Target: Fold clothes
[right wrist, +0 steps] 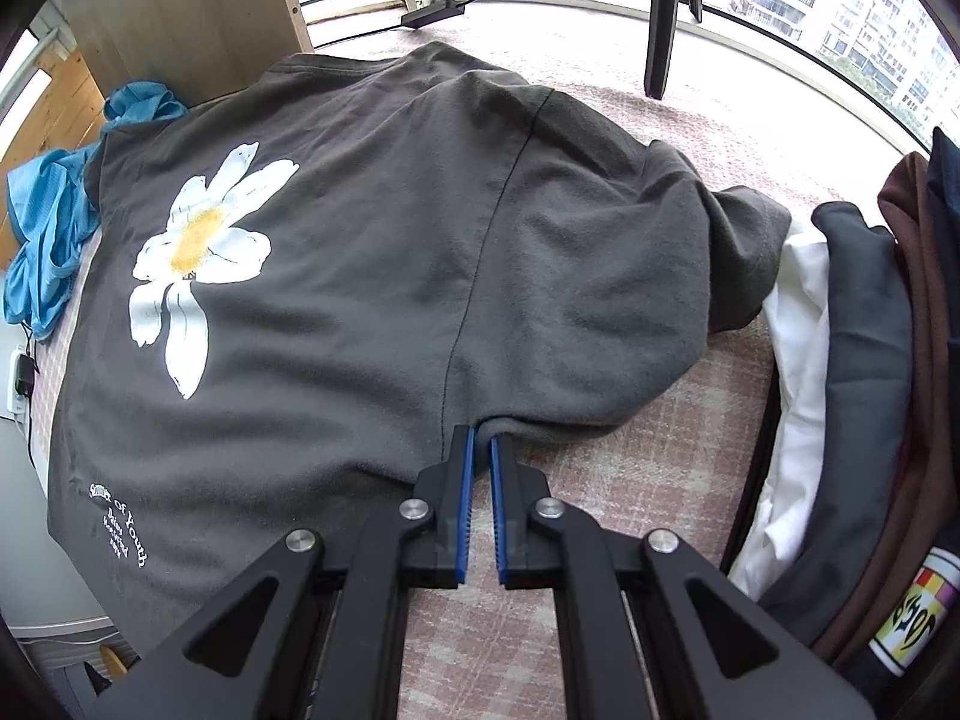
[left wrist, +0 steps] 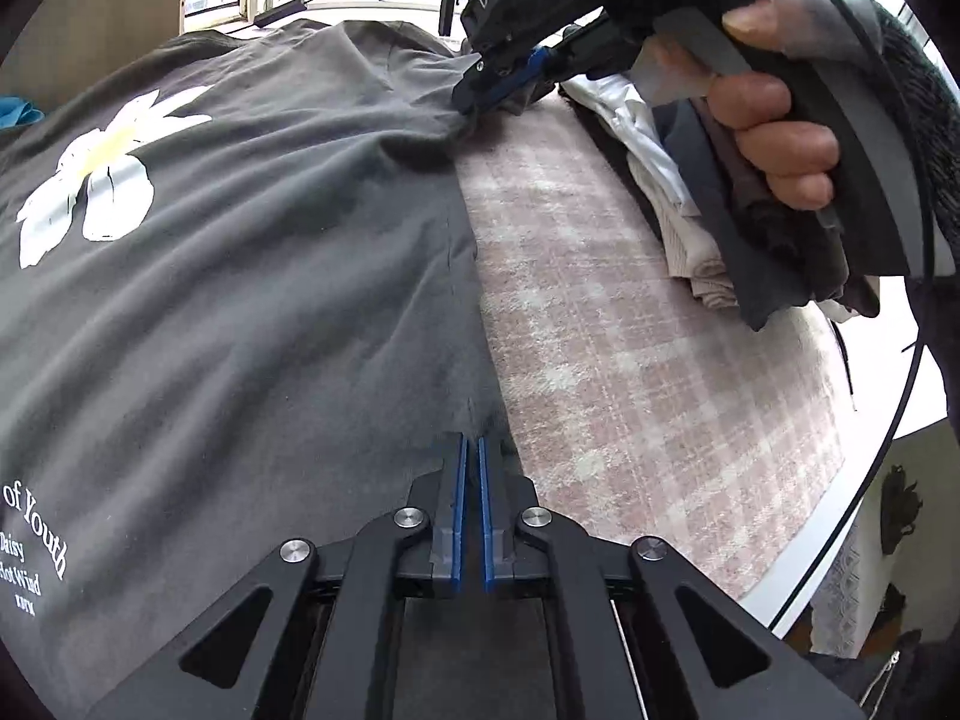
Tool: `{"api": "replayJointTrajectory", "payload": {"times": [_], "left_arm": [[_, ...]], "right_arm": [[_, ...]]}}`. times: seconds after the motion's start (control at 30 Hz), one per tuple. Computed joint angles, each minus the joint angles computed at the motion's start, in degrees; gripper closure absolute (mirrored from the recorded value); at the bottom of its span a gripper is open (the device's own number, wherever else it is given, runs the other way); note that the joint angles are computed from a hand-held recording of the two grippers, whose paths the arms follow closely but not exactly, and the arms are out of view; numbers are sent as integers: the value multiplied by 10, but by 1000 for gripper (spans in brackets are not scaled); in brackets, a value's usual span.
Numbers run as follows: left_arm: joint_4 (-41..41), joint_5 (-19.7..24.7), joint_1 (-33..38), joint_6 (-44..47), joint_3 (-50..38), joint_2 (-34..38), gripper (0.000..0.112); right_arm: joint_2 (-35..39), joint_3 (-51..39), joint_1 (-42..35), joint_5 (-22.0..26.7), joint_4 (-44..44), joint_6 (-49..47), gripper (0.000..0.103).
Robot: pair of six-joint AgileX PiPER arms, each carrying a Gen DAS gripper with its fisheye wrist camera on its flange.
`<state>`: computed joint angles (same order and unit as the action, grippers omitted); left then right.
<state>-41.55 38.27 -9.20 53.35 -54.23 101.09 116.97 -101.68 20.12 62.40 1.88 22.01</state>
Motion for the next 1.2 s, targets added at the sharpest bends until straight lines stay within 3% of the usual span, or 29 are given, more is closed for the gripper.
{"api": "replayJointTrajectory", "payload": {"times": [0.13,0.23,0.3,0.4,0.5,0.6,0.7,0.77,0.9,0.97,1.0,1.03,1.13,1.2], "left_arm": [[-41,82,50,39,-12,-21,110],[-73,133,72,87,3,-74,110],[-41,92,36,94,13,-75,110],[-30,93,33,54,-9,-12,110],[-45,113,49,83,-11,-14,110],[-22,100,33,66,-16,-19,110],[-8,98,33,59,-18,-23,110],[-1,95,27,50,-23,-21,110],[0,86,18,45,-25,-16,110],[-4,76,9,45,-21,-13,110],[-3,77,9,47,-20,-14,110],[-4,81,11,48,-20,-15,110],[-16,94,20,65,-19,-25,110],[-31,77,11,74,-14,-18,109]], "right_arm": [[-32,38,-12,-29,37,-19,98],[-69,83,-4,-57,-32,17,100],[-83,106,-3,-67,-69,38,101],[-69,108,-27,-64,-37,23,102],[-70,94,-18,-61,-59,32,102],[-51,59,-33,-30,-6,-2,101],[-42,52,-50,-19,53,-21,89],[-30,48,-46,-12,54,-3,75],[-13,51,-68,-26,130,-10,74],[-11,52,-65,-42,129,-6,75],[-14,56,-59,-55,120,-5,81],[-20,61,-55,-66,110,-6,99],[-48,77,-49,-95,71,-11,100],[-42,70,-53,-92,41,7,100]]}}
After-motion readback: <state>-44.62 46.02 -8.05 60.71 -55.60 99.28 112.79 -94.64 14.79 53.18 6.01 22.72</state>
